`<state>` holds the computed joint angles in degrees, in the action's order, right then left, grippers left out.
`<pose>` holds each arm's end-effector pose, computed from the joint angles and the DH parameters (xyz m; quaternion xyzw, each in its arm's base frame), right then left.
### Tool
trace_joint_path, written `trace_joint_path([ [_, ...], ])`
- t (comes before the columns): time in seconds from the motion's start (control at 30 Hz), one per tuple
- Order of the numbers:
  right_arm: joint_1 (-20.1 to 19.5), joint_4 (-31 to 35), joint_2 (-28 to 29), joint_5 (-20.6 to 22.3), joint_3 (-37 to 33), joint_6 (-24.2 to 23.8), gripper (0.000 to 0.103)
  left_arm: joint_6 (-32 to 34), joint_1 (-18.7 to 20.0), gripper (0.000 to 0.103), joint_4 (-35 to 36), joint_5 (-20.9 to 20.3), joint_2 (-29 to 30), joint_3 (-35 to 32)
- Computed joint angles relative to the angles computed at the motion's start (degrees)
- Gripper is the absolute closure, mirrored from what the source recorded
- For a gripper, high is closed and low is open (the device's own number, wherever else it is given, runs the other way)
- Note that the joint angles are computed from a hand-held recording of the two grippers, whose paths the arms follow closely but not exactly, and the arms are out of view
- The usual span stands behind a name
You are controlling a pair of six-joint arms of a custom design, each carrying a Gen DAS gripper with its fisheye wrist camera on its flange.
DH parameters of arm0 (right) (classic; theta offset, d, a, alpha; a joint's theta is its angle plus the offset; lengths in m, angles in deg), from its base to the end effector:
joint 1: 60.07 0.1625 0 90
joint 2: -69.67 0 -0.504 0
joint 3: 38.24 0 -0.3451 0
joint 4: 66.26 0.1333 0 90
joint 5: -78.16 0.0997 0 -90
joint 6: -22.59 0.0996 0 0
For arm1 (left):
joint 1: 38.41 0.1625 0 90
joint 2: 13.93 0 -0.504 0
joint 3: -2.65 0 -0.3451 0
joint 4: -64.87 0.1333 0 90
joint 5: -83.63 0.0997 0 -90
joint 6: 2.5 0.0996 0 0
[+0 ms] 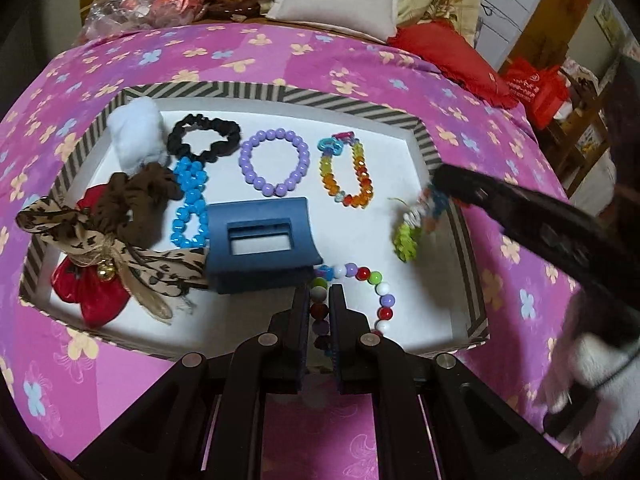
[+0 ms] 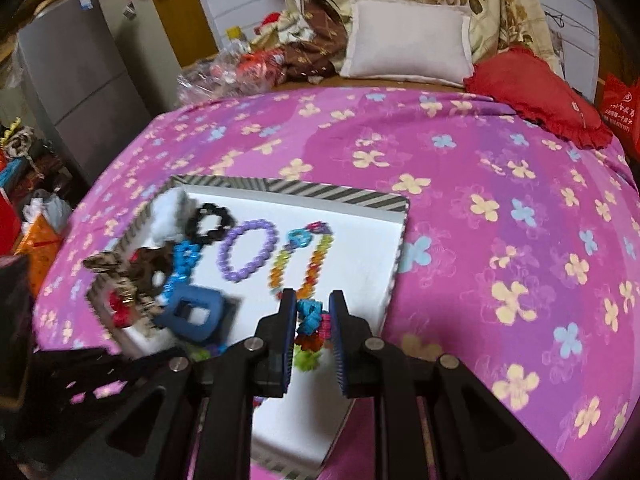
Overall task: Organize jewelry
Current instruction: 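Carry both bracelets into the tray and open both tools, then withdraw both open tools from the tray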
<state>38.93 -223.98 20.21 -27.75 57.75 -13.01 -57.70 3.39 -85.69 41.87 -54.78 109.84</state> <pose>0.2130 -0.6675 0.2418 0.3459 -0.9103 0.1459 0.1743 -0.3180 -0.5628 0.1000 -0.0351 0.9111 -0.2918 0.2891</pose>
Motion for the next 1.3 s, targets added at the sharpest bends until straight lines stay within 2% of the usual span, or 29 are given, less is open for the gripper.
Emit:
trace_joint_path([
  [0.2,0.24,0.07,3.58,-3.11,-4.08,0.40,0.086,0.68,0.58,0.092,-0.29,-0.41,0.95,-0.93],
  [0.3,-0.11,-0.01,3.75,-2.31,-4.59,1.71,0.076,0.65,0.77,0.092,-1.15,-0.51,0.89,-0.60],
  [0.33,-0.30,-0.31,3.51,-1.82,-4.38,2.18,0.073,0.66,0.80,0.090,-1.27,-0.62,0.82,-0.51],
  [0.4,-0.85,-0.59,2.54,-0.43,-3.57,3.39,0.071,0.85,0.80,0.076,-1.67,-0.66,0.76,-0.38],
  [0.47,-1.14,-0.88,1.48,0.47,-2.50,4.13,0.066,0.65,0.49,0.072,-2.05,0.06,0.69,0.05],
  [0.67,-1.67,-4.55,-3.23,2.48,4.18,4.34,0.045,-2.14,-1.19,0.071,0.72,2.44,-0.31,1.19],
  [0.77,-1.86,-6.48,-5.20,3.38,7.24,4.88,0.041,-4.48,-2.31,0.071,3.10,4.32,-1.06,2.04],
  [0.93,-1.39,-12.66,-7.87,3.00,13.12,3.97,0.035,-9.09,-4.25,0.071,7.32,6.85,-2.75,3.95],
  [1.17,-0.34,-19.03,-9.88,1.40,18.42,3.38,0.032,-15.18,-6.65,0.071,13.52,8.95,-5.12,6.10],
  [1.3,0.08,-20.10,-11.04,2.24,20.61,3.61,0.032,-18.53,-8.15,0.071,16.77,10.46,-6.22,7.20],
])
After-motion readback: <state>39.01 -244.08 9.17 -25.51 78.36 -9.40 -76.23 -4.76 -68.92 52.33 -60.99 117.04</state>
